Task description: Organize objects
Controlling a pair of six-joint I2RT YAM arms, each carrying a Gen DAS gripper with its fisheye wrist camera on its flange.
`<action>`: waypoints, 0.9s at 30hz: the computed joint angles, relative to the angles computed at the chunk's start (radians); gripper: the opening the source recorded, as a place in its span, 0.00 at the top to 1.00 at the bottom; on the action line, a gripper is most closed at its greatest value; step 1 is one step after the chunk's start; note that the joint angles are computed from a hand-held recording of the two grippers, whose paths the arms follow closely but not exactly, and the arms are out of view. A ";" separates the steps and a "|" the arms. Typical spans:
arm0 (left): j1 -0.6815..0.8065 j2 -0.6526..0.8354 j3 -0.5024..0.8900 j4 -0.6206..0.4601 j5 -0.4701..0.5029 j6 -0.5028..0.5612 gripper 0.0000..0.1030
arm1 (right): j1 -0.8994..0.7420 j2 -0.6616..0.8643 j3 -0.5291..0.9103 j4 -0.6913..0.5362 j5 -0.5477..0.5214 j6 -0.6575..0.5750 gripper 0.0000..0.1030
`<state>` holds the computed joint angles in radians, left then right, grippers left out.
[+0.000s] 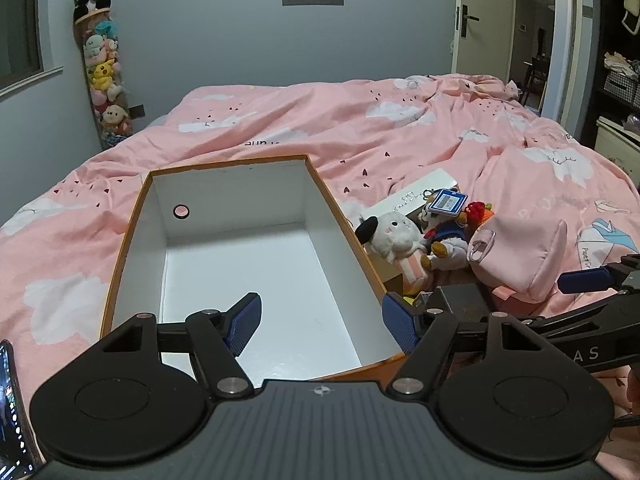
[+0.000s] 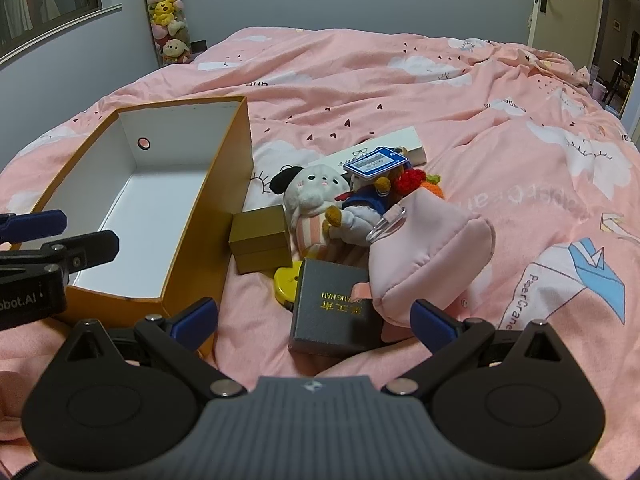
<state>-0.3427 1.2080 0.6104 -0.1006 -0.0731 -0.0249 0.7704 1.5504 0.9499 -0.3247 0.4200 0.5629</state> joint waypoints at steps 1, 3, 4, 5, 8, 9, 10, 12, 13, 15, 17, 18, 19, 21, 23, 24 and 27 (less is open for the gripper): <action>-0.001 0.000 0.001 -0.003 0.001 0.001 0.21 | 0.000 -0.001 -0.003 0.002 -0.001 0.001 0.01; -0.002 -0.003 -0.003 0.001 0.002 0.003 0.21 | -0.001 -0.001 -0.006 0.004 -0.003 0.002 0.01; 0.000 -0.002 -0.001 -0.003 0.003 0.007 0.21 | -0.001 -0.002 -0.007 0.004 -0.005 0.002 0.01; 0.000 -0.002 -0.001 -0.005 0.004 0.010 0.21 | 0.000 -0.002 -0.008 0.005 -0.005 0.004 0.01; -0.001 -0.003 0.000 -0.009 -0.002 0.007 0.22 | -0.004 0.001 -0.003 0.000 -0.010 0.004 0.01; -0.006 -0.004 -0.001 -0.009 -0.009 0.001 0.23 | -0.004 0.000 -0.004 0.000 -0.011 0.005 0.01; -0.006 -0.004 0.000 -0.011 -0.011 0.000 0.23 | -0.004 -0.001 -0.004 -0.001 -0.012 0.005 0.01; -0.007 -0.003 0.000 -0.010 -0.013 -0.004 0.24 | -0.006 -0.001 -0.002 -0.004 -0.015 0.006 0.01; -0.006 -0.002 0.002 -0.012 -0.012 -0.004 0.24 | -0.007 0.000 0.000 -0.007 -0.016 0.006 0.01; -0.004 0.000 0.003 -0.015 -0.013 -0.006 0.25 | -0.008 0.002 0.002 -0.009 -0.019 0.008 0.01; -0.004 0.003 0.006 -0.018 -0.014 -0.008 0.25 | -0.007 0.004 0.003 -0.012 -0.020 0.010 0.01; -0.003 0.004 0.007 -0.020 -0.013 -0.009 0.25 | -0.006 0.003 0.002 -0.012 -0.020 0.010 0.01; -0.001 0.005 0.007 -0.020 -0.012 -0.008 0.25 | -0.005 0.002 0.001 -0.013 -0.020 0.011 0.01; -0.002 0.006 0.008 -0.021 -0.014 -0.009 0.25 | -0.004 0.002 0.002 -0.014 -0.020 0.012 0.01; -0.002 0.006 0.008 -0.021 -0.015 -0.007 0.25 | -0.004 0.002 0.001 -0.014 -0.020 0.014 0.01; -0.002 0.006 0.008 -0.021 -0.016 -0.005 0.25 | -0.004 0.002 0.001 -0.013 -0.019 0.013 0.01; -0.003 0.006 0.008 -0.021 -0.017 -0.004 0.25 | -0.004 0.001 0.001 -0.013 -0.019 0.013 0.01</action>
<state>-0.3455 1.2144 0.6188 -0.1221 -0.0897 -0.0287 0.7669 1.5514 0.9505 -0.3382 0.4011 0.5762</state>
